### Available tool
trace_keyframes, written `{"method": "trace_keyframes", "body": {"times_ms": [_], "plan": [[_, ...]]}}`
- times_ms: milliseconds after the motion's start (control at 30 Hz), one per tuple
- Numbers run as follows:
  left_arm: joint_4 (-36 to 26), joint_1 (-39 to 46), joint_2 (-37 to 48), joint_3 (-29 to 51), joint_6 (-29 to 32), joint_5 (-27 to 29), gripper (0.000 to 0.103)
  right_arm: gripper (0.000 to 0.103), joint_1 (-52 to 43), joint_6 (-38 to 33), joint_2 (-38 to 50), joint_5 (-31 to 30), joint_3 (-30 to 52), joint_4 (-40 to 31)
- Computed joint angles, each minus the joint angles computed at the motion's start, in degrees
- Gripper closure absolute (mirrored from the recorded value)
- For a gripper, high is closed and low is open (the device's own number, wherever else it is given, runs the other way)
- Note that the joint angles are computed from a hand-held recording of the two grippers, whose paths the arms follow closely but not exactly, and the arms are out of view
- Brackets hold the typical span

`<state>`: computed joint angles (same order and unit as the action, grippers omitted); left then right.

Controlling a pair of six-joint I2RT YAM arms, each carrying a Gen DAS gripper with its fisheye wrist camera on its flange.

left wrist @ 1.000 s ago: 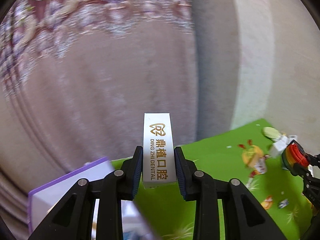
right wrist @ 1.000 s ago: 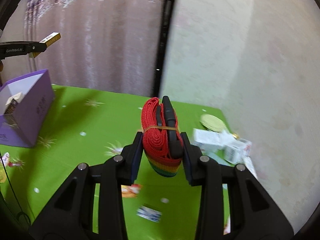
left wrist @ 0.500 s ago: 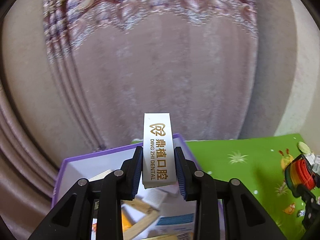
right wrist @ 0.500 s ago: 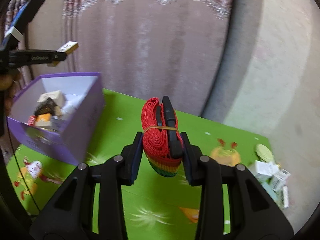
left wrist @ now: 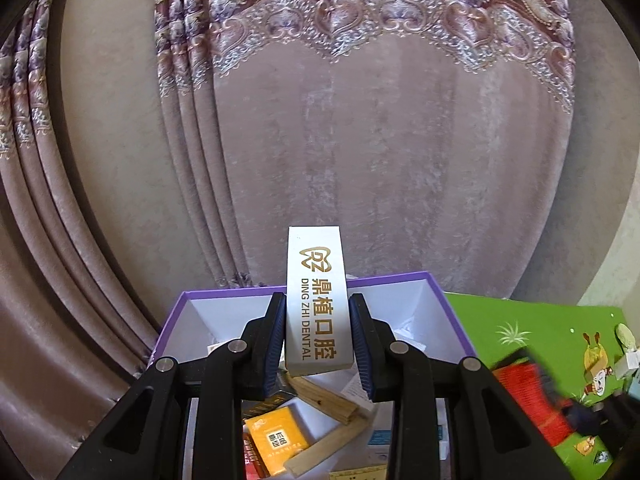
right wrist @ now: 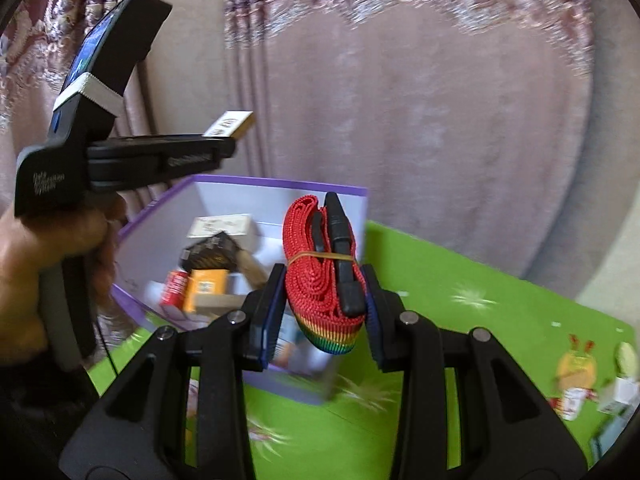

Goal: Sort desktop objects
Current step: 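Open both grippers to drop the dental box and strap bundle inside, then move both grippers back over the objects on the table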

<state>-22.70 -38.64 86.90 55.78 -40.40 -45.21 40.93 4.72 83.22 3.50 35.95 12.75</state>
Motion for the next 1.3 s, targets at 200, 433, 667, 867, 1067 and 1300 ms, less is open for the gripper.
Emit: {"method": "trace_keyframes", "body": {"times_ms": [200,433,667,867,1067,1300], "plan": [[2.1,0.8,-0.5,-0.9,0.6,0.8,0.042,0.046,0.4,-0.9,6.2,-2.0,2.6,2.2],[6.4,-0.5,2.7,2.8,6.8,3.1,0.039,0.035,-2.8,0.1,-3.3,1.4,-7.2,6.3],[8.0,-4.4,10.9,12.3,13.6,7.1,0.035,0.033,-13.3,0.3,-14.8,0.5,-17.0,3.7],[7.1,-7.0,17.1,20.4,17.2,10.2,0.032,0.032,-25.5,-3.5,-25.8,-2.4,-24.0,-1.3],[5.9,-9.1,25.0,28.9,21.2,13.6,0.029,0.027,-45.4,-10.0,-30.9,-10.9,-26.1,-6.0],[5.1,-11.3,34.7,39.2,25.4,20.0,0.029,0.02,-62.0,-13.5,-19.8,-12.0,-25.0,0.5]]}}
